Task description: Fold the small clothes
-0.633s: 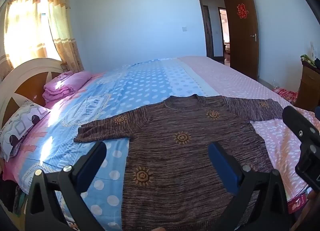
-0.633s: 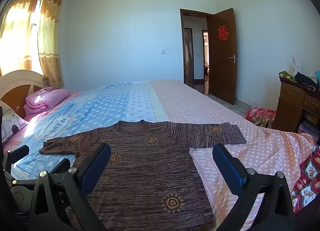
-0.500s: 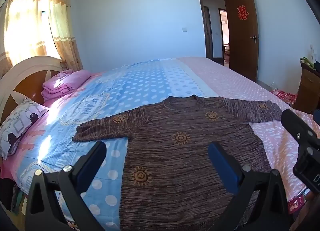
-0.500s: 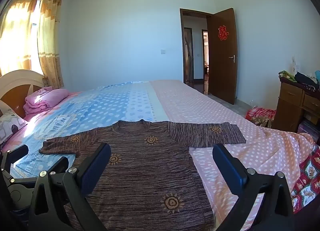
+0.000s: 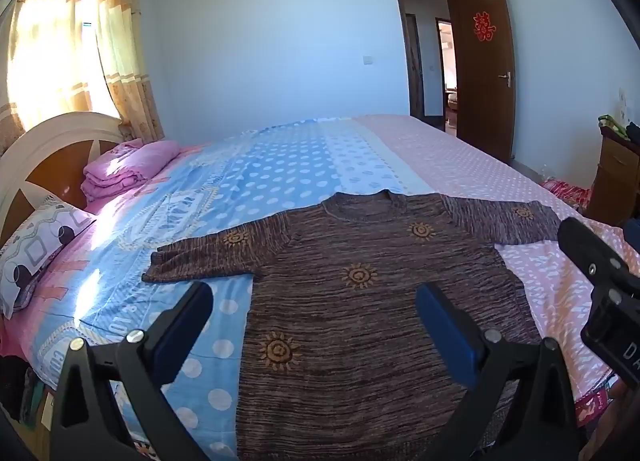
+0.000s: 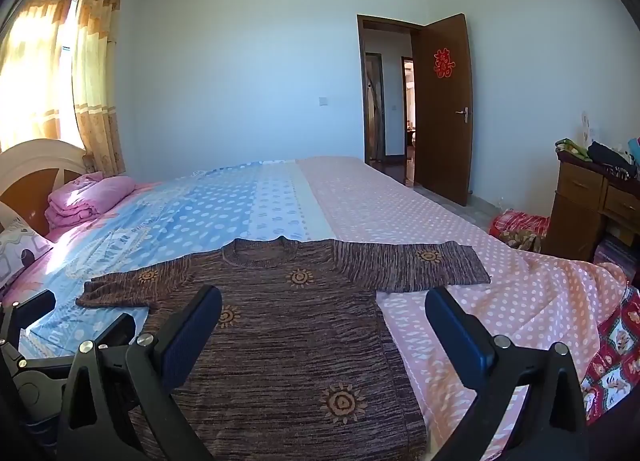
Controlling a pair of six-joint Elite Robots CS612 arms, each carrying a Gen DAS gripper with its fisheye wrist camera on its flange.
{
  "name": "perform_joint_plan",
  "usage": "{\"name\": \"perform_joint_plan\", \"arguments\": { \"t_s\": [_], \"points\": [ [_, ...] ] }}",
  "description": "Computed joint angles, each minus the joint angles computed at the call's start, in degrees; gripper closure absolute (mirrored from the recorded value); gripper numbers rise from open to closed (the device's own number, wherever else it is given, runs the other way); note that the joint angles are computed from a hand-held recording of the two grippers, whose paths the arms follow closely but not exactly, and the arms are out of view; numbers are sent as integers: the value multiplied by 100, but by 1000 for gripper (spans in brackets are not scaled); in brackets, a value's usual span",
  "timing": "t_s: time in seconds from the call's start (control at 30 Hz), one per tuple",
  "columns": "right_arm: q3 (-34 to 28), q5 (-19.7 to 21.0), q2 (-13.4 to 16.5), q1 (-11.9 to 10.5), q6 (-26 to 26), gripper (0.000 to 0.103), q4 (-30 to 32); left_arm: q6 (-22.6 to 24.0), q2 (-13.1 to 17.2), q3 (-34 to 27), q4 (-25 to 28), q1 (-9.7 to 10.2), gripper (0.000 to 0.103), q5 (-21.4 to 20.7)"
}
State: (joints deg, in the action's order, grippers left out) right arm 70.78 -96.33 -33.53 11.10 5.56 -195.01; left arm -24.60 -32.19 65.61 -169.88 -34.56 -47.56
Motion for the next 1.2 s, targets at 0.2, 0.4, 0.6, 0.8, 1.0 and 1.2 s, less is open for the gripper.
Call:
{"name": "perform_joint_plan", "arguments": {
  "t_s": [0.2, 0.4, 0.6, 0.8, 1.0, 1.2],
  "points": [
    [-24, -9, 9, 2, -21, 1, 17, 0, 3, -18, 5, -3, 0, -2],
    [-16, -17, 11, 7, -12, 1, 18, -40, -11, -3, -25, 0, 0, -49],
    [-4, -34, 11, 10, -26, 1, -13, -41, -11, 9, -60, 5, 0, -76],
    [7, -28, 4, 8, -20, 1, -12, -77, -10, 10, -50, 5, 0, -74],
    [12, -20, 1, 7, -29, 1, -10, -164, -17, 25, -16, 8, 0, -38],
    [21, -20, -2, 11, -28, 1, -20, -271, -34, 35, 37, 29, 0, -94]
  ]
}}
